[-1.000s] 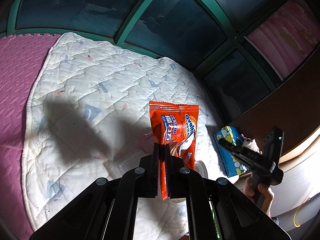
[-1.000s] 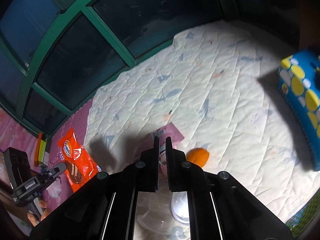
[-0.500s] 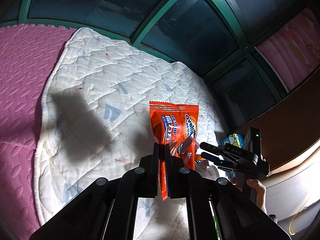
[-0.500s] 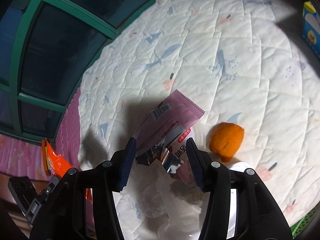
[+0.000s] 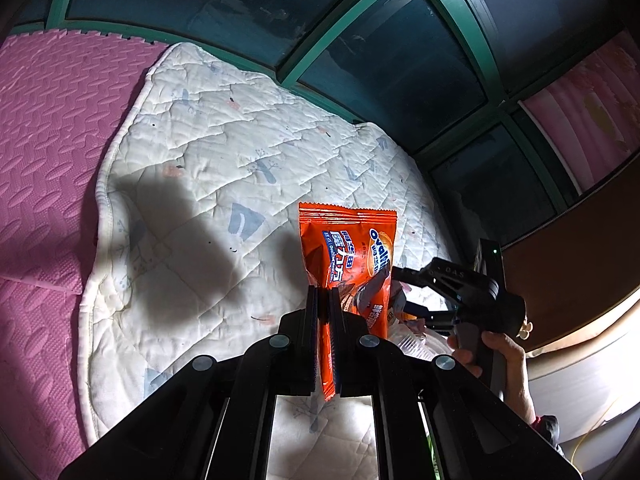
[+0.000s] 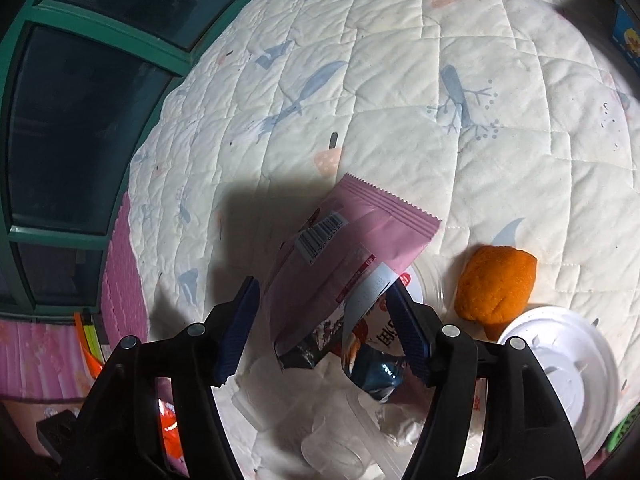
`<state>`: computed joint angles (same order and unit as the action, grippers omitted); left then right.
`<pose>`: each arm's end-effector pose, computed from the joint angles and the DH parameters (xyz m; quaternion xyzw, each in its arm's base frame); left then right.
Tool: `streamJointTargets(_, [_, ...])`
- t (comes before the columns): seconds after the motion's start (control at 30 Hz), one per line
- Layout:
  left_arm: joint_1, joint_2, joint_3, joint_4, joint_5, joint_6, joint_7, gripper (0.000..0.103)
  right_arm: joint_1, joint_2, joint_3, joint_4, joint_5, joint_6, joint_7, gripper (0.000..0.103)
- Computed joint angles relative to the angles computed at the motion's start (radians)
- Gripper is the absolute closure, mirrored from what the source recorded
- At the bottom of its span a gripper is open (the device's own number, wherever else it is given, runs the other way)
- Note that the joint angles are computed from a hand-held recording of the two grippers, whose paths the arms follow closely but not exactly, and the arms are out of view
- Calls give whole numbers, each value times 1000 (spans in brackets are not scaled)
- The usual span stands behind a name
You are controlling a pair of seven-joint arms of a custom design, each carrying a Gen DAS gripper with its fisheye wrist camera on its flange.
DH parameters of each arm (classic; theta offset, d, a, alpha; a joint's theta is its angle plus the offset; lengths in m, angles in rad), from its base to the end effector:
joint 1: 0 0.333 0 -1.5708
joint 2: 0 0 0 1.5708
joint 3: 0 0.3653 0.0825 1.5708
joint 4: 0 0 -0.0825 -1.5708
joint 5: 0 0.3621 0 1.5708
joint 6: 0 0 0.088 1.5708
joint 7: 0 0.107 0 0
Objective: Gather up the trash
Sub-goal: 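Grasp the pink wrapper with the right tool while the left tool holds the orange wrapper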
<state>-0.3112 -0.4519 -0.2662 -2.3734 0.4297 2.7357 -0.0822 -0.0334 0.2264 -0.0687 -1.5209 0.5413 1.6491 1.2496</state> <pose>0.3350 -0.2653 0.6283 -0.8257 0.3715 -0.4170 0.0793 0.6153 -0.0063 0.5865 -0.7316 0.6294 0.1794 0.1910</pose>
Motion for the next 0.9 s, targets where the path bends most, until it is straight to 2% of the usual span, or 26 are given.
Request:
streamJointTargets(0.07, [0,-2,2,-4,-3,4,-1,97,9,-5,0,-8,-16,22,8,41])
streamJointTargets(0.13, [1,-3,3,-8,-4,8,-2,97,18,-11,3,-16,-37,42,1,55])
streamJointTargets(0.2, [-1,-1,4,-10,-7,10,0,97,23,-12,3,-20,-49,49,4,58])
streamJointTargets(0.23, [-3,-1,5,-10,-9,11,0,97,24,-15,3,-23,-50,51,2,71])
streamJointTargets(0.33, [-4,0,4,-11,-13,9,0,97,23,-18,4,-37,-35,48,2,88])
streamJointTargets(0.53, [-4,-5,1,-11,-14,2,-2,97,15,-66,3,-96,16,107,-58,95])
streamJointTargets(0.67, [-3,-2,-5,3,-7,-5,0,97,1,-111,-1,-116,62,149,-135,96])
streamJointTargets(0.9, [-4,33,-30,73,23,-17,12,97,-42,-191,-32,-120,145,166,-265,96])
